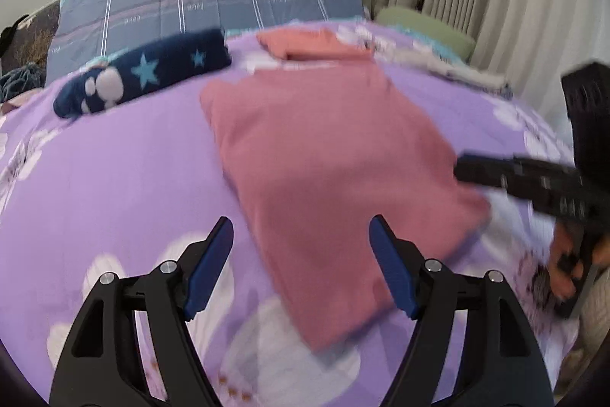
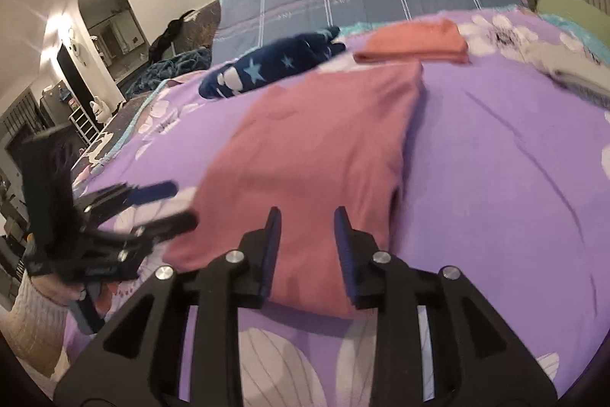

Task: Fold small clothes
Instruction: 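Lower both open grippers to the folded pink shirt's edge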

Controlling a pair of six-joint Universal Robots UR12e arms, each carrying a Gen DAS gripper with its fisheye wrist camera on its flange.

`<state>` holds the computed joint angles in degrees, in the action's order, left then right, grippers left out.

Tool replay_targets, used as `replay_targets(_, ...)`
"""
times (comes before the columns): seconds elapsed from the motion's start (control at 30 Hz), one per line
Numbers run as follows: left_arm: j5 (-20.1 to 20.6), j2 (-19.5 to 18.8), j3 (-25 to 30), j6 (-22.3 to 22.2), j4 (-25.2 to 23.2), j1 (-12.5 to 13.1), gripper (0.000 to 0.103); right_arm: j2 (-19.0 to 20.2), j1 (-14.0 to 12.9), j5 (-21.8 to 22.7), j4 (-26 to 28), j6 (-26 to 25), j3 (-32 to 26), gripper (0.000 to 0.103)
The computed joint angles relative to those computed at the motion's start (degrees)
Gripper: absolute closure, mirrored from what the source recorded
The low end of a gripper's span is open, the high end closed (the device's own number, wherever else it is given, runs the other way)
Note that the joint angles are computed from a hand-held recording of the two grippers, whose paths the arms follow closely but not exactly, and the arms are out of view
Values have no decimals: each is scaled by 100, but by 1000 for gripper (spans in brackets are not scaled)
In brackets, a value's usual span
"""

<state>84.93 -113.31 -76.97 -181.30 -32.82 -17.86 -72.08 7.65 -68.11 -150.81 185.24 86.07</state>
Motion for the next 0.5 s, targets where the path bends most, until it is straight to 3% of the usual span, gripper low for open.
replay_targets(0.07, 45, -149, 220, 13, -271, -13, 28, 42, 38, -99, 447, -144, -147, 73)
replay_targets(0.13, 223, -276, 384, 58, -834, -47, 28, 142, 124, -537, 1188, -293, -307, 74)
replay_targets(0.2, 127, -270, 280, 13, -792, -20, 26, 127, 133, -554, 1059, -412, -221, 72)
replay_targets(0.23, -9, -250, 279, -39, -781, 18, 26, 101, 106, -417, 1066, -447, -219, 62)
replay_targets(0.27, -161, -227, 280, -131, -765, 60, 26, 86, 67, -219, 1052, -452, -217, 51)
replay_targets(0.33, -442, -177, 217, -248, -409, 146, 25, 59, -67, 304, 830, -320, -227, 48)
replay_targets(0.43, -325, -262, 388, -237, -152, 180, 20, 190, -117, -55, 635, -167, -545, 41)
replay_targets(0.5, -327, -420, 645, -278, -306, 214, 20, 375, -162, -227, 874, -116, -841, 41)
